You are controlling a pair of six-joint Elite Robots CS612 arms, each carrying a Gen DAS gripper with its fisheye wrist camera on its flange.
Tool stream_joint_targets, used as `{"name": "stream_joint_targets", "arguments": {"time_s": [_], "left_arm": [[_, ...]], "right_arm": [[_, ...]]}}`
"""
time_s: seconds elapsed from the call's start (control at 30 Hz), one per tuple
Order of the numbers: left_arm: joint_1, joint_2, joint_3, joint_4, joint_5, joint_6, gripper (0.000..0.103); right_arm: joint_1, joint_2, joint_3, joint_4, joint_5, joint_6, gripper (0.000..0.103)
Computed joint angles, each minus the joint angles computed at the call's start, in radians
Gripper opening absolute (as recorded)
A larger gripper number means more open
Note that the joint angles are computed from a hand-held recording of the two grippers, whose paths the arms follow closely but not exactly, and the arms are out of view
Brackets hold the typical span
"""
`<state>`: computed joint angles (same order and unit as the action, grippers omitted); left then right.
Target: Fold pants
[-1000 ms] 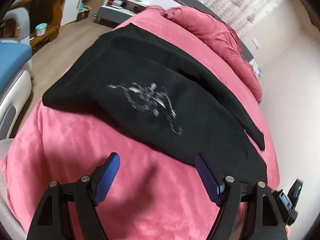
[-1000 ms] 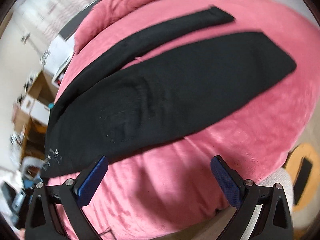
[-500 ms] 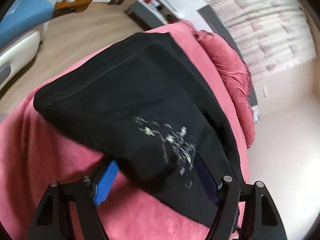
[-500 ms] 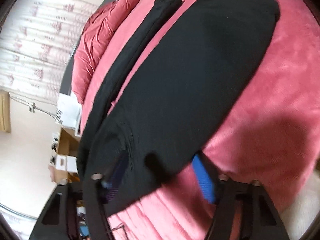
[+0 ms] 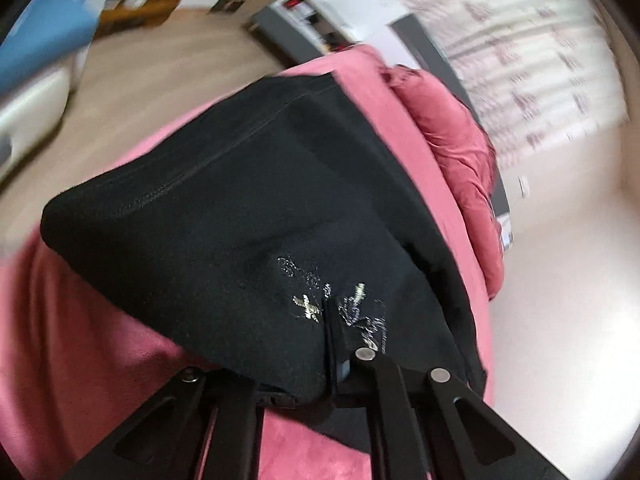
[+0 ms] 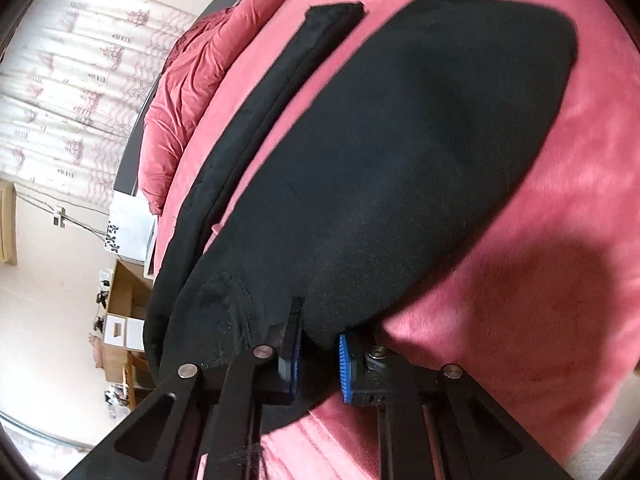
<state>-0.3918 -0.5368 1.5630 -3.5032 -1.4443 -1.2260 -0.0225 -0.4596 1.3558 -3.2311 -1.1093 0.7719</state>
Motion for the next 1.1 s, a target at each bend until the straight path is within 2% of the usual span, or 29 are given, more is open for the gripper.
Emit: {"name": "stream_joint_targets", "arguments": {"time_s": [0.07, 0.2, 0.33, 0.47, 0.67, 0.8, 0.9, 0.97, 1.0, 1.03, 1.1], "left_arm": [[-0.005, -0.019, 0.02, -0.026, 0.022, 0.033, 0.007], [-0.012, -0.055, 0.073, -0.062, 0.027, 0.026, 0.007], [-0.019, -0.088, 0.128, -0.078, 0.016, 0.027, 0.007], [-0.028, -0.108, 0.16, -0.056, 0.015, 0.035, 0.007], [-0.053, -0.124, 0.203, -0.045, 0.038, -0.006, 0.007], [-0.059, -0.121, 0.19, 0.041, 0.042, -0.019, 0.007], [-0.065, -0.125, 0.181, 0.139, 0.045, -0.012, 0.01], [-0.063, -0.118, 0.16, 0.185, 0.021, 0.025, 0.015], [-0.064, -0.119, 0.156, 0.205, 0.018, 0.042, 0.017], [-0.066, -0.121, 0.154, 0.214, 0.022, 0.058, 0.018], [-0.071, -0.122, 0.155, 0.224, 0.044, 0.078, 0.019]], "right_arm": [[0.001, -0.01, 0.008, -0.009, -0.015, -0.006, 0.014], [0.008, -0.03, 0.02, -0.057, -0.07, 0.003, 0.012], [0.002, -0.067, 0.066, -0.088, -0.066, -0.034, 0.011], [0.002, -0.096, 0.103, -0.063, -0.07, -0.094, 0.011], [-0.002, -0.11, 0.154, -0.033, -0.068, -0.102, 0.011], [-0.001, -0.097, 0.142, 0.046, -0.07, -0.14, 0.011], [-0.013, -0.081, 0.136, 0.024, -0.032, -0.103, 0.016], [-0.024, -0.071, 0.131, -0.02, -0.031, -0.055, 0.035], [-0.027, -0.065, 0.126, -0.047, -0.04, -0.028, 0.05], [-0.033, -0.059, 0.125, -0.081, -0.049, 0.003, 0.054], [-0.051, -0.041, 0.103, -0.125, -0.08, 0.081, 0.054]]}}
